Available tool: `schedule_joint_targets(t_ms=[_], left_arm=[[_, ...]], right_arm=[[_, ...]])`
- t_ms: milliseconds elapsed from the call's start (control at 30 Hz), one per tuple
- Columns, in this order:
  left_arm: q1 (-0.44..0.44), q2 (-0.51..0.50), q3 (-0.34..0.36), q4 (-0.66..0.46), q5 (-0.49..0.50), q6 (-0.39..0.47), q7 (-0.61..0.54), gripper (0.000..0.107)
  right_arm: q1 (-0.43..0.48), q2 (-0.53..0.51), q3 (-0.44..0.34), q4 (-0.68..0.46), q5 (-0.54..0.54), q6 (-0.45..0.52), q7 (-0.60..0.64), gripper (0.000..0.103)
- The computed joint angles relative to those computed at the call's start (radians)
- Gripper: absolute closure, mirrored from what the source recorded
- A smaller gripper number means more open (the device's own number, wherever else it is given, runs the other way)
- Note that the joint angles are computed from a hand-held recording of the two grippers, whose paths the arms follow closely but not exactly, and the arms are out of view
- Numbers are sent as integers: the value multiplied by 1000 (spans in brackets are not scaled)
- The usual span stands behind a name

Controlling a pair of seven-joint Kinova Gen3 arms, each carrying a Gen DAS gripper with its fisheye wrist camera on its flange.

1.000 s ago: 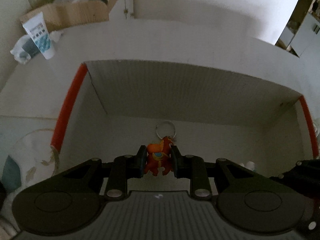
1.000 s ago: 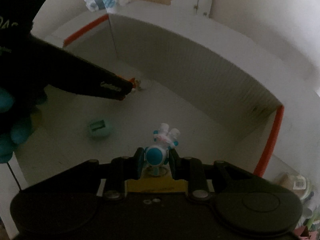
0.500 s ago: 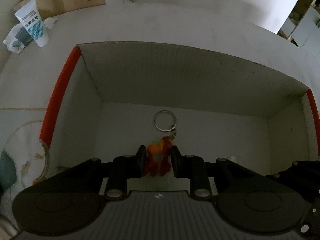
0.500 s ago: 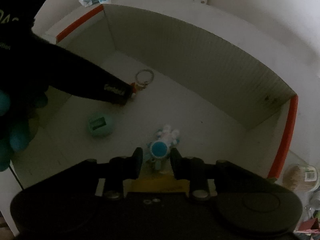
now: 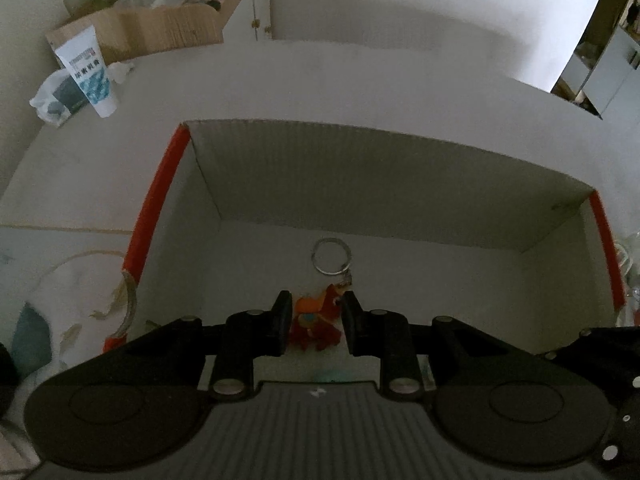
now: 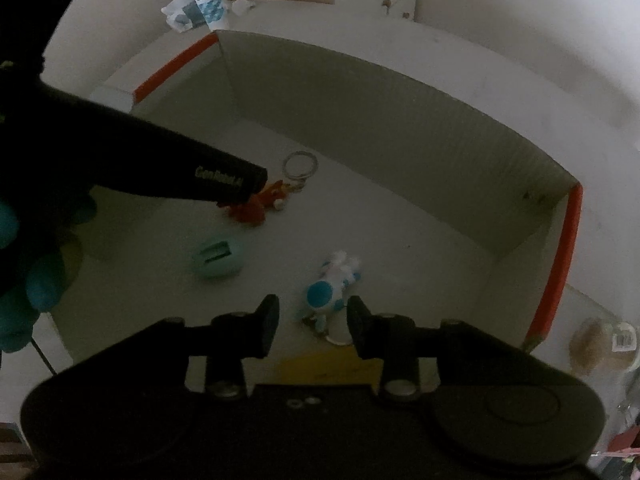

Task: Organize rigid objects
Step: 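Lower and release the orange figure from the left tool while the right tool releases the blue-white toy, then withdraw both tools from the shoebox toward the remaining table items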

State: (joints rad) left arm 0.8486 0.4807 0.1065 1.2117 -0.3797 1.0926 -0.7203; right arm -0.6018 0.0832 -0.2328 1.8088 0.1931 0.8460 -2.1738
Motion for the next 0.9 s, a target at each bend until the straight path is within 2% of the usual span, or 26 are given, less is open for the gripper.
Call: schedule_joint_targets(t_ms=[233,267,333,367,567,633,867,900], left_arm=[[51,-30,-12,21,-69,0,61,82],[55,-35,-10,27,-75,-2,69,82],[71,-46,-8,38,-97,1,93,82],[77,-52,-6,43,-106,2,103,82],[107,-84,12,70,-158,10,154,82],[118,-96,19,80,-175,9,172,82],[162,-124,41,96,-241,20,244,81],[170,-125,43,94,-253,25,255,78]], right_arm=[[14,-59,-8,18,-17,-9,1,65],[19,-69,-10,22,-23,-11,9,63],[15,-88,-24,38,-13,-21,-12,48],[16,-100,-28,47,-8,-26,-16,47],[32,-152,-48,86,-25,-56,-6,46],[39,-173,-54,102,-29,-70,-3,40],[67,-268,-74,158,-59,-109,40,37],[72,-284,-73,166,-70,-114,51,36]])
